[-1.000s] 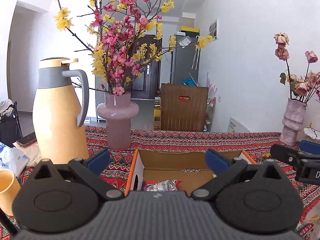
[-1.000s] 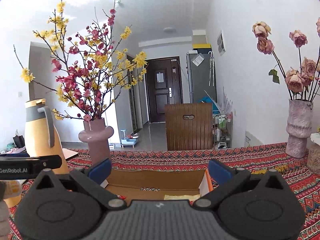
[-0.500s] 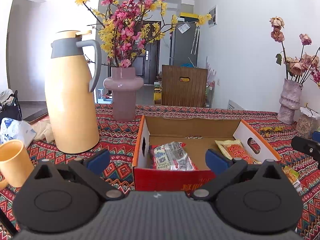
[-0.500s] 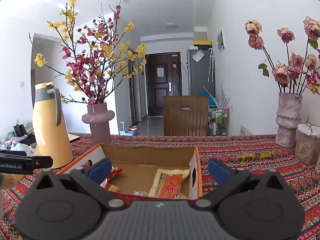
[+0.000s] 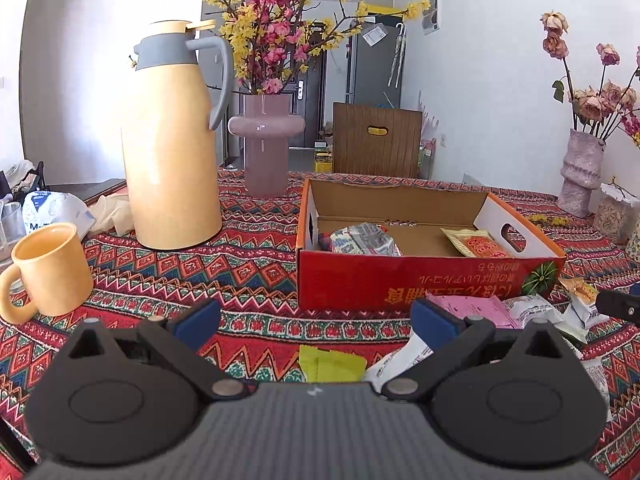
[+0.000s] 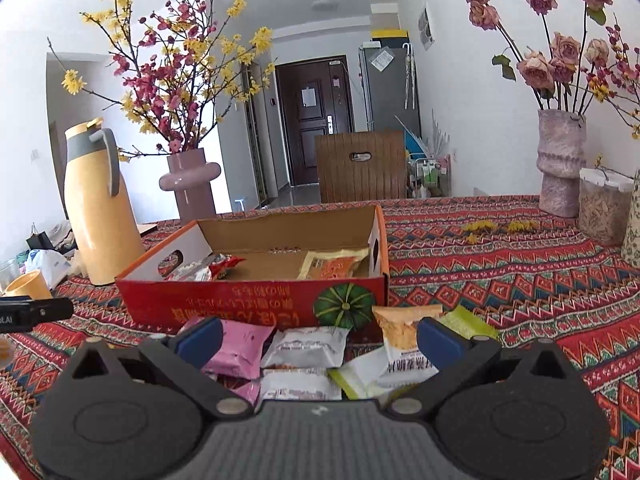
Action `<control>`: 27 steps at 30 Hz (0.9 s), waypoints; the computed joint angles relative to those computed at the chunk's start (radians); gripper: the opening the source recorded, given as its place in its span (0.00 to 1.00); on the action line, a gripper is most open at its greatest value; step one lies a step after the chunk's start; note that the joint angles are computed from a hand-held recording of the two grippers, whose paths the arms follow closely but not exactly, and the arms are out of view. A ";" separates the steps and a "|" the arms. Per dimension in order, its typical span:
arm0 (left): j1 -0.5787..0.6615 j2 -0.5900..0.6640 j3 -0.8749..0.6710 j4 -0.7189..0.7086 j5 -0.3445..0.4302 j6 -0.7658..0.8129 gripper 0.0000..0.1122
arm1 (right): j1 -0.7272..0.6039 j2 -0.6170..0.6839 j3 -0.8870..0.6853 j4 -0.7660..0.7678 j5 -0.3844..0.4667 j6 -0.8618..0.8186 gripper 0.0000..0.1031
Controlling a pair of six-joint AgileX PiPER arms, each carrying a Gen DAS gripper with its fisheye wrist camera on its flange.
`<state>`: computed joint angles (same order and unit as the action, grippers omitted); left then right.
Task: Organize snacks
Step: 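Move both grippers back toward the remaining snack pile, then grasp a white printed packet with the right gripper while the left grasps the green bar packet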
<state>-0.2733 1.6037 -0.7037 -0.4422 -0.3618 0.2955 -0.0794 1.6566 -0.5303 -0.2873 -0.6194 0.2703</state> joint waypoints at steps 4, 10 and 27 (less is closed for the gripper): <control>-0.005 -0.009 0.022 0.004 0.007 -0.017 0.92 | -0.012 -0.007 0.039 -0.011 -0.011 0.017 1.00; -0.026 -0.036 0.060 -0.006 0.008 -0.011 0.92 | -0.021 -0.030 0.082 -0.027 -0.038 0.038 1.00; -0.025 -0.074 0.114 0.088 0.017 -0.117 0.92 | -0.021 -0.125 0.184 0.032 -0.021 -0.012 1.00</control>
